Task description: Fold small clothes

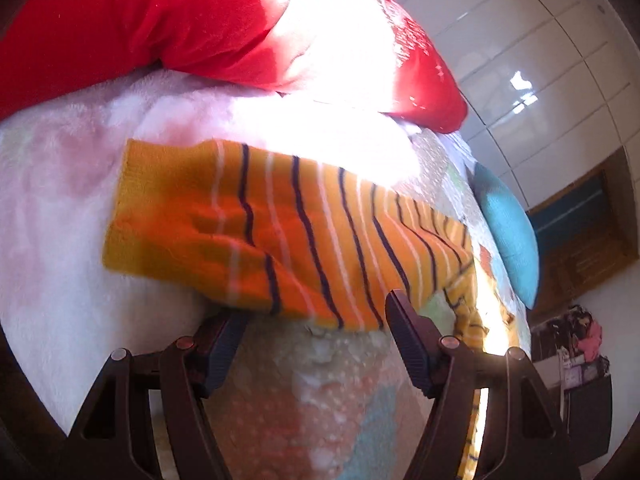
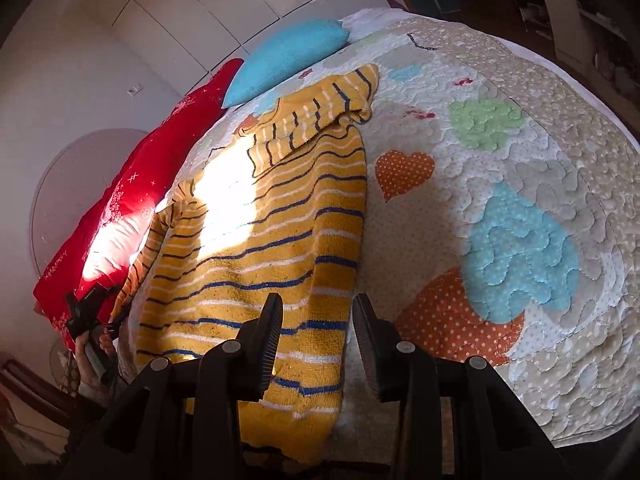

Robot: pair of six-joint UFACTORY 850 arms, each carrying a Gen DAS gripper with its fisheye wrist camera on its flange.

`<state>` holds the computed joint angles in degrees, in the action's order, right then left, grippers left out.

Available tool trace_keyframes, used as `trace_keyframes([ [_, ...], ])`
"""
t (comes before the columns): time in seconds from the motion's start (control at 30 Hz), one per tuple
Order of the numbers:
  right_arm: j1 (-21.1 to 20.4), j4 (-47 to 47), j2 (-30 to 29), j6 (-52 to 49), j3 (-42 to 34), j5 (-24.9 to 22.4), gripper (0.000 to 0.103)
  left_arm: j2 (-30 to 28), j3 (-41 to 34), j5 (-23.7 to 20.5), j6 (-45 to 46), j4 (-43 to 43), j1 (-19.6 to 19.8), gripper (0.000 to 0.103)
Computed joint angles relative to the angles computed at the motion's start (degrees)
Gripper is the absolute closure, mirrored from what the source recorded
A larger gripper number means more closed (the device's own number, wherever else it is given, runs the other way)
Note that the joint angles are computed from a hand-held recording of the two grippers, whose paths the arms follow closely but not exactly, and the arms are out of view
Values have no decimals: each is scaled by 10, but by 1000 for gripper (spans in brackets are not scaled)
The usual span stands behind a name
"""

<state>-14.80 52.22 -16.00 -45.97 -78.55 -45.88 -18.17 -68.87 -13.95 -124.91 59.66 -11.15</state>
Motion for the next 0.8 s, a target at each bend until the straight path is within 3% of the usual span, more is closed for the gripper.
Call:
trace_keyframes([
  [0.03,2,-3,0,1,-2,3,63,-9,-13,-22,47,-49,5,35],
  [0.1,5,-5,1,1,-4,13,63,-26,-36,-48,131,-132,15,60],
  [0.13,6,-6,1,0,-4,19,63,-33,-50,-70,182,-175,19,91],
  [0.17,7,-6,0,0,-5,23,63,-37,-58,-78,212,-193,23,99],
  [0.2,7,-6,-2,1,-7,26,63,-36,-62,-85,217,-191,24,99],
  [0.33,7,2,-21,3,-22,15,63,-36,-113,-196,188,-102,6,99],
  [0.47,7,18,-34,-12,-32,11,63,-64,-212,-314,235,-67,-5,99],
  [0.6,1,37,-45,-22,-39,7,63,-110,-325,-380,287,-53,-11,99],
  [0.67,-4,47,-48,-29,-41,5,63,-130,-374,-373,316,-59,-21,99],
  [0.8,-13,61,-51,-38,-39,2,63,-184,-471,-306,420,-109,-59,99],
])
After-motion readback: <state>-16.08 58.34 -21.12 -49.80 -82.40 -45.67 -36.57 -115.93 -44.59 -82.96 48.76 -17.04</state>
